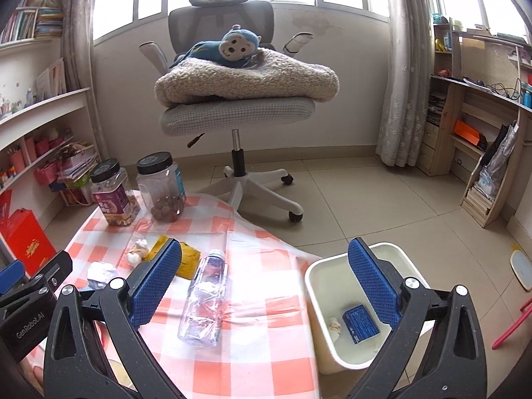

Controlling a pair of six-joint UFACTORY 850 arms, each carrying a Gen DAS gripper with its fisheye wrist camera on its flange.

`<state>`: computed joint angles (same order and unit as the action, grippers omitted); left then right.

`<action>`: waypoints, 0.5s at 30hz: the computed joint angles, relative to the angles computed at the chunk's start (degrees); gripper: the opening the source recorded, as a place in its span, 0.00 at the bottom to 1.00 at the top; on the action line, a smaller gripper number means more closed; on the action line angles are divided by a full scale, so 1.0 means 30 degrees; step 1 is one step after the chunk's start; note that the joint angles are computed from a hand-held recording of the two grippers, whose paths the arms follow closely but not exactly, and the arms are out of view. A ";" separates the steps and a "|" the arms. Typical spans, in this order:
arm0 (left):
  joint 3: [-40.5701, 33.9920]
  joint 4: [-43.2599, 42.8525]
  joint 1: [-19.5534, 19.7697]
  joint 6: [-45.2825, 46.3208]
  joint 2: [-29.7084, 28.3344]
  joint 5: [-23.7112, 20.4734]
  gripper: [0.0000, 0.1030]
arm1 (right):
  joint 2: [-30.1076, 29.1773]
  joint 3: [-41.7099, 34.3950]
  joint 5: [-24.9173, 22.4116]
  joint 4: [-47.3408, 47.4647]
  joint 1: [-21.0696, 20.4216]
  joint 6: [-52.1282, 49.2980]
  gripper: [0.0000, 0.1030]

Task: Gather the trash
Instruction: 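Move both tools back over the table, then grasp the red snack wrapper with the left gripper while the right gripper grasps the paper cup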

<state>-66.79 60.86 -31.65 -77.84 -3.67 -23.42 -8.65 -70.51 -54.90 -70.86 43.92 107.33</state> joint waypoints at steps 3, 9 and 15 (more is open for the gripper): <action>0.0010 -0.2492 0.0857 0.2578 -0.0017 -0.0177 0.93 | -0.0724 -0.0771 0.0637 0.0374 0.0110 -0.0600 0.93; -0.0604 -1.0872 0.3023 1.1463 -0.1073 -0.1708 0.93 | -0.1996 -0.2152 0.1610 0.1696 0.0177 -0.2333 0.93; -0.1173 -1.7720 0.4946 1.8203 -0.2576 -0.3763 0.93 | -0.3034 -0.3254 0.2349 0.3642 -0.0012 -0.4719 0.93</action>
